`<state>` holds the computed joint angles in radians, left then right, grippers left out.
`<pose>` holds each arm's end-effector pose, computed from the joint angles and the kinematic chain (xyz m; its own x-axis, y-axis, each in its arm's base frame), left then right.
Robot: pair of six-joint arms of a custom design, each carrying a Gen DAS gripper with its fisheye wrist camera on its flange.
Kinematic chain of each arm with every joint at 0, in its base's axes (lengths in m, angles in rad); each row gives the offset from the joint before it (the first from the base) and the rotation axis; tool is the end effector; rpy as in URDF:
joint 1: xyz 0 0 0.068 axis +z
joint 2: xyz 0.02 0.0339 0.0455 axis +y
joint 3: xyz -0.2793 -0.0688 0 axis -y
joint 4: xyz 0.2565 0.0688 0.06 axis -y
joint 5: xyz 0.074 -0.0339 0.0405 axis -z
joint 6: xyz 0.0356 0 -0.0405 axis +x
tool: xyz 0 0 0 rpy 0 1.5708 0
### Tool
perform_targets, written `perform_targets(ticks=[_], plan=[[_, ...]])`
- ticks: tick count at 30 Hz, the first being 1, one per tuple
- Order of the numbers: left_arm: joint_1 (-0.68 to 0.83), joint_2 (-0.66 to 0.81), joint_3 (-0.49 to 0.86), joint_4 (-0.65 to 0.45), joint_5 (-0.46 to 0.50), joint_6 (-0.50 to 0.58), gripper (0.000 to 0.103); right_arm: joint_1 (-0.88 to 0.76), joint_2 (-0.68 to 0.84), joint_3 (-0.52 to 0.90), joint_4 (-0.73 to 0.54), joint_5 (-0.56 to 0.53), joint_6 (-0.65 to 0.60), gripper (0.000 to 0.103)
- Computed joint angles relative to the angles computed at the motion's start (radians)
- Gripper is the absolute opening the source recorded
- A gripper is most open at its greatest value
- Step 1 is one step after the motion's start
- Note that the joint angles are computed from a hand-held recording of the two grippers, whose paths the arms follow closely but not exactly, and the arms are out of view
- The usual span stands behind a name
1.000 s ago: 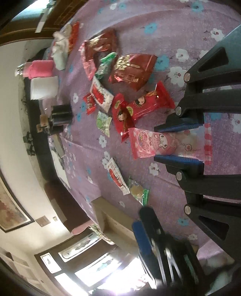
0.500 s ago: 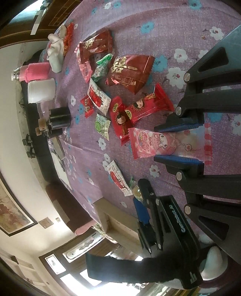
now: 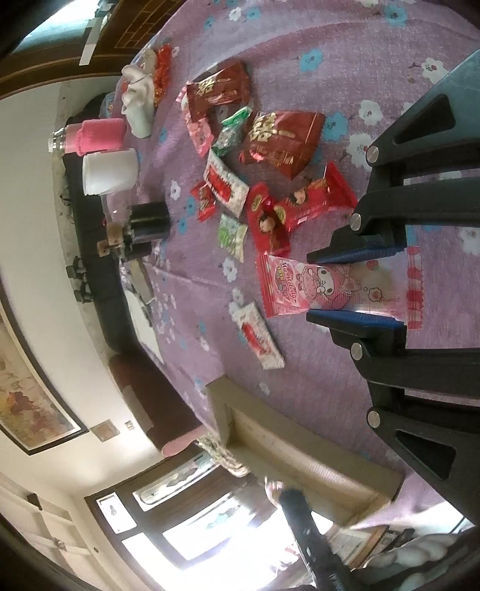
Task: Organize snacks
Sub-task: 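Grasp the clear green-edged cookie bag with the left gripper, then carry both snacks to the cardboard tray and open both grippers to drop them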
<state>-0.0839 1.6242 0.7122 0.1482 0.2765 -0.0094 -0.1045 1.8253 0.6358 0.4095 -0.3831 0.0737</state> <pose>0.3156 -0.0363 0.1514 -0.6918 0.0491 -0.7204 0.2706 0.9426 -0.1956 0.3172 -0.0199 0.0928 -0.7099 0.1431 -0.6896 -0.1156 0.9422 0.3145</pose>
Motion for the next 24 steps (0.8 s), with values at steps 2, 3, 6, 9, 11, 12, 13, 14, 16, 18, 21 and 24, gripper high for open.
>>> perform_targets(ticks=[2, 3, 6, 9, 11, 12, 13, 14, 16, 18, 21, 24], plan=[[0.058, -0.009, 0.024, -0.034, 0.017, 0.032, 0.038, 0.010, -0.043, 0.011, -0.053, -0.040, 0.020, 0.024], [0.085, -0.001, 0.048, -0.052, 0.020, 0.043, 0.038, 0.026, -0.070, 0.023, -0.089, -0.060, 0.031, 0.024], [0.138, 0.053, 0.142, -0.102, 0.015, 0.075, 0.038, 0.096, -0.100, 0.109, -0.205, -0.093, 0.060, 0.024], [0.164, 0.163, 0.268, -0.137, -0.012, 0.093, 0.038, 0.185, -0.034, 0.277, -0.327, -0.116, 0.105, 0.024], [0.188, 0.257, 0.370, -0.178, 0.001, 0.073, 0.038, 0.244, 0.035, 0.392, -0.380, -0.071, 0.120, 0.024], [0.200, 0.319, 0.434, -0.201, 0.012, 0.061, 0.038, 0.276, 0.084, 0.463, -0.408, -0.037, 0.128, 0.024], [0.211, 0.375, 0.488, -0.217, 0.024, 0.047, 0.038, 0.301, 0.139, 0.536, -0.439, -0.014, 0.135, 0.024], [0.218, 0.405, 0.514, -0.225, 0.033, 0.036, 0.038, 0.323, 0.179, 0.585, -0.458, 0.006, 0.143, 0.024], [0.231, 0.510, 0.619, -0.270, 0.061, 0.003, 0.038, 0.360, 0.269, 0.696, -0.501, 0.049, 0.155, 0.024], [0.234, 0.574, 0.678, -0.290, 0.062, -0.013, 0.038, 0.388, 0.357, 0.807, -0.546, 0.085, 0.160, 0.024], [0.233, 0.639, 0.746, -0.321, 0.052, -0.028, 0.038, 0.411, 0.446, 0.912, -0.584, 0.118, 0.161, 0.024], [0.231, 0.688, 0.797, -0.347, 0.031, -0.051, 0.038, 0.425, 0.507, 0.985, -0.614, 0.153, 0.146, 0.024]])
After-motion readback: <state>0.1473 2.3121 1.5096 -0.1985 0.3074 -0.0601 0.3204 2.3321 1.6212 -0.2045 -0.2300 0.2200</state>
